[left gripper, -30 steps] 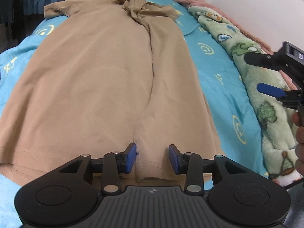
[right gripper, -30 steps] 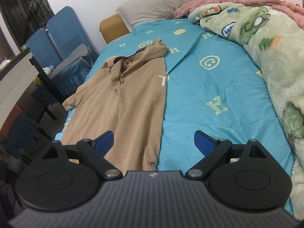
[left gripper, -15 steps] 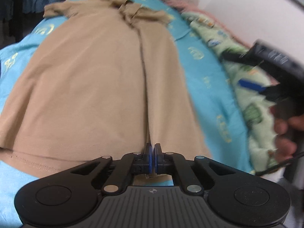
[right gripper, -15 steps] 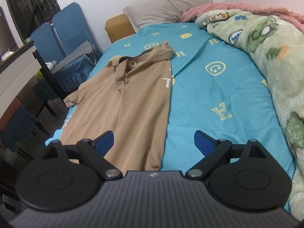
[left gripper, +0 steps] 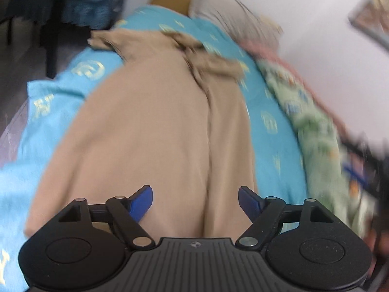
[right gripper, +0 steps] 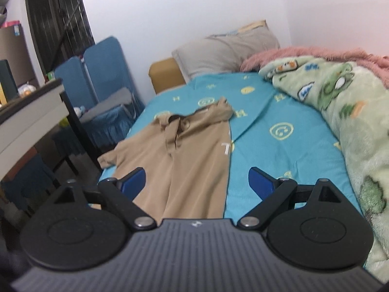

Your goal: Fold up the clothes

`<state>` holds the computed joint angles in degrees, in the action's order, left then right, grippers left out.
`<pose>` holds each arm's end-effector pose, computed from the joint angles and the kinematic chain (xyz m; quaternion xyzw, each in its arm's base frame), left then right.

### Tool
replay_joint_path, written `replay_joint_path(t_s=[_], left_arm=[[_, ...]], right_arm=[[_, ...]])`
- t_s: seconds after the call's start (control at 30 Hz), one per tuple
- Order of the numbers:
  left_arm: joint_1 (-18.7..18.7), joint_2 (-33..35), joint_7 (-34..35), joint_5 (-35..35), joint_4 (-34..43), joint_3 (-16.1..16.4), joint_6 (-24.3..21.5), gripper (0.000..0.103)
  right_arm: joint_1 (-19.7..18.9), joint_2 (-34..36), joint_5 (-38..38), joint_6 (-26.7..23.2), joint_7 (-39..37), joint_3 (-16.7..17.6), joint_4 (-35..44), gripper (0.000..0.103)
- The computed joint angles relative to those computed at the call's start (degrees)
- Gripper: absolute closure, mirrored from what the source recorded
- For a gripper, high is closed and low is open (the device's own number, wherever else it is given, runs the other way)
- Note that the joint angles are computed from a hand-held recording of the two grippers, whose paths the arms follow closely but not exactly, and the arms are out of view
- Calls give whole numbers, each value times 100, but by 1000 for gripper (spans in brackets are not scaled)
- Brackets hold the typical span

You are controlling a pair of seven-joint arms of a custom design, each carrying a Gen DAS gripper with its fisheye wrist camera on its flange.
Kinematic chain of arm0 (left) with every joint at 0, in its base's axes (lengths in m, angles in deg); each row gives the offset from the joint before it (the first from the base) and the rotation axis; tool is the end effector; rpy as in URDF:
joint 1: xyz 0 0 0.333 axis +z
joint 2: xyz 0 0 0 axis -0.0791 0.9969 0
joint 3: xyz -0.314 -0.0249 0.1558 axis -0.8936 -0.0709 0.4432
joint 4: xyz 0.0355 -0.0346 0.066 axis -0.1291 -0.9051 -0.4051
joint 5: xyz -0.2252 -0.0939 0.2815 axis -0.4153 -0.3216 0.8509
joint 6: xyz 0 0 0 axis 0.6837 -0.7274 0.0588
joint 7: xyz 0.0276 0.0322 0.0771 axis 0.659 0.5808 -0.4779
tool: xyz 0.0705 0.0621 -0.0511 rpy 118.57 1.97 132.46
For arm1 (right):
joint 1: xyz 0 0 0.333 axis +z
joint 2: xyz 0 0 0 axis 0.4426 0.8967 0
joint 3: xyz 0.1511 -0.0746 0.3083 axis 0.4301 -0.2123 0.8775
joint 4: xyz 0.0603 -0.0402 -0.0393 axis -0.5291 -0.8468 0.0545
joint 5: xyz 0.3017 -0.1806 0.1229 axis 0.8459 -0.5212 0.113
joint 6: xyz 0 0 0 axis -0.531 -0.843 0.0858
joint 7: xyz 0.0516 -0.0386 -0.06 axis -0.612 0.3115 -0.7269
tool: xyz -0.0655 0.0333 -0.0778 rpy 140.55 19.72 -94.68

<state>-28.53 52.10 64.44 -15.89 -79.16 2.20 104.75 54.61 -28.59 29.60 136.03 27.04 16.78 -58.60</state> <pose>0.3333 -0.3932 0.6055 -0.8382 0.3757 -0.3654 0.1506 0.4773 0.3324 0.6346 -0.7041 0.4798 -0.1375 0.5051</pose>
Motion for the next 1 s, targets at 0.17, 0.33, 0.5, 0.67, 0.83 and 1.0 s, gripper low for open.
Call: replay_joint_path(t_s=[0.17,0.33,0.5,0.67,0.83,1.0], left_arm=[[816,-415,-721,303,-639,573,733,19],[1799,-195,-1610,1026,-827,808,1087,19],[2402,226,-3264,2097,-930,1115,1851,23],[2536,654,-3918,2814,-724,1414,2097,29],[2307,966,-2257,1871,-297,1541,1283,83],[1963,1255,-99,1507,649,1478,-129,98]], right_arm=[[-17,269,-336,-92,456,-35,249,10],[94,801,-949,-306,1068,-162,696,10],[152,1458,-1217,-587,1242,-211,1307,10],[103,2023,-1050,-1058,1524,-198,1940,10],[65,2253,-908,-1224,1695,-178,2191,10],[-32,2199,-680,-1118,1655,-83,2131,10]])
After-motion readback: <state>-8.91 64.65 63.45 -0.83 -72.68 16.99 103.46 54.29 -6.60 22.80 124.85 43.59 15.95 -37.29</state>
